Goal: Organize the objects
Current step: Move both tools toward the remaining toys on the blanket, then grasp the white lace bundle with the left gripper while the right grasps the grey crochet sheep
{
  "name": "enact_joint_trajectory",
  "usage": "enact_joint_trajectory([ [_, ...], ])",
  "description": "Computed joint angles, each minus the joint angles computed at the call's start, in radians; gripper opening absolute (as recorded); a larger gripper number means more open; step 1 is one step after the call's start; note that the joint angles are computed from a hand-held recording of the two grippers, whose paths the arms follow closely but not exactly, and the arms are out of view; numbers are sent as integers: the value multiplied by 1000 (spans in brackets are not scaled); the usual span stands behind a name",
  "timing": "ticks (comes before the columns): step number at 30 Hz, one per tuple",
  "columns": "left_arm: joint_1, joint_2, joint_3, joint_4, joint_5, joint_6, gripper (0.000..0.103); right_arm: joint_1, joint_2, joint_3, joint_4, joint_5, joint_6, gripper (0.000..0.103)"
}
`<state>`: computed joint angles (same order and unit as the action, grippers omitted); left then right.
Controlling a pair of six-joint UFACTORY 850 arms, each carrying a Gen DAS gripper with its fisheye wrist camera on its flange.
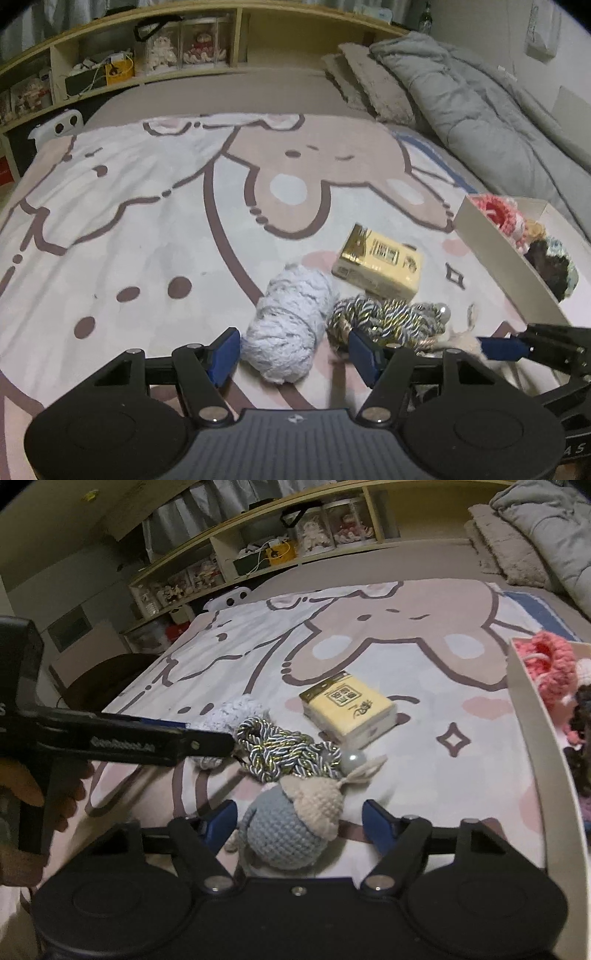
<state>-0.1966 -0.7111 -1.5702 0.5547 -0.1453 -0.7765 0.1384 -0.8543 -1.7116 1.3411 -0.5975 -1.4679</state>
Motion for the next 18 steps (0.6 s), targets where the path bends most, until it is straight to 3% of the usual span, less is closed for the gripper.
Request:
enact_joint_trajectory([
  [5,-5,-9,-16,38,-67,-42,40,-1,-10,-17,-53,-22,30,57],
  [9,-5,7,-10,-73,-92,47,39,-6,2,-9,-65,-38,40,56],
  [18,-33,75,34,-276,-235,292,39,-23,60,30,-148,-73,123,56],
])
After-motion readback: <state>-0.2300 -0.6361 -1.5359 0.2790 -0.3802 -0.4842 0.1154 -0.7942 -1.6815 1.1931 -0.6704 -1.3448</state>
